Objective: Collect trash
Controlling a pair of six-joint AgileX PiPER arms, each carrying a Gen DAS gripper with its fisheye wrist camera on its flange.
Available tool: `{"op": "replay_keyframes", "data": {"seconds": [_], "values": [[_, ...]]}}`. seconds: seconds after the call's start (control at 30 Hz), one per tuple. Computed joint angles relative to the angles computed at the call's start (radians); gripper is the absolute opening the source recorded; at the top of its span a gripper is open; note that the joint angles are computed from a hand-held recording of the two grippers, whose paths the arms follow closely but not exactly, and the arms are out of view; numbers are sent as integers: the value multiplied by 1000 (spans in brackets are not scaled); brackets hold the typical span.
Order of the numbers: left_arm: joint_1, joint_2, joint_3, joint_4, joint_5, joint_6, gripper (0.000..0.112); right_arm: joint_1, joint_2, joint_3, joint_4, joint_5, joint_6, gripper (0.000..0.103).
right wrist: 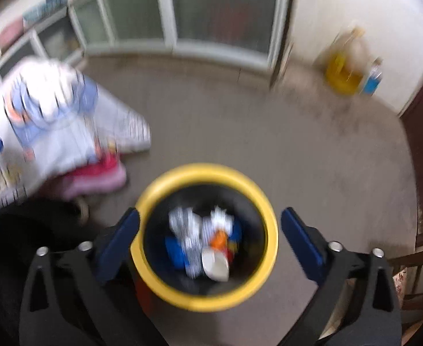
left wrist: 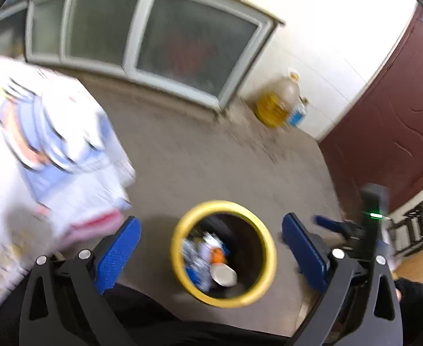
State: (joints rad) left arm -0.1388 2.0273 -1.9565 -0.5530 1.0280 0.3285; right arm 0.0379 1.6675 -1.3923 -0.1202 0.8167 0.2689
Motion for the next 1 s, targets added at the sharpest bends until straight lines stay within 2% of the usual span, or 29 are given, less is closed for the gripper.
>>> {"op": "replay_keyframes", "data": {"seconds": [0.03,0.13,0.27,0.33,0.4,0.5,0.57,0.63,0.67,0.73,0.8,0.9,1.0], "values": [[17,-33,42,9,-50,23,95,33,-40,27,-59,-41,96,95],[70,-116,150,-38,-162,112,95,112,-94,29,-220,-58,324,95],[128,-195,234,-153,-227,267,95,251,-148,13,-492,-56,555,95],[135,-237,272,-161,-274,296,95,339,-152,-49,-599,19,600,95],[138,-265,268,-128,-284,282,95,418,-143,-113,-704,106,642,95],[151,-294,246,-134,-251,282,95,555,-137,-214,-904,208,734,95],[169,-311,212,-145,-201,265,95,597,-130,-271,-975,259,797,95],[190,-344,208,-156,-162,274,95,615,-126,-335,-984,271,860,95],[188,-372,238,-141,-189,268,95,616,-128,-345,-975,276,883,95],[187,-460,364,-138,-292,280,95,625,-140,-343,-956,317,947,95],[182,-520,461,-113,-359,264,95,631,-164,-296,-944,327,978,95],[152,-594,582,-13,-460,156,95,655,-199,-209,-957,339,1027,95],[127,-639,667,99,-510,10,95,699,-211,-147,-1012,354,1056,95]]}}
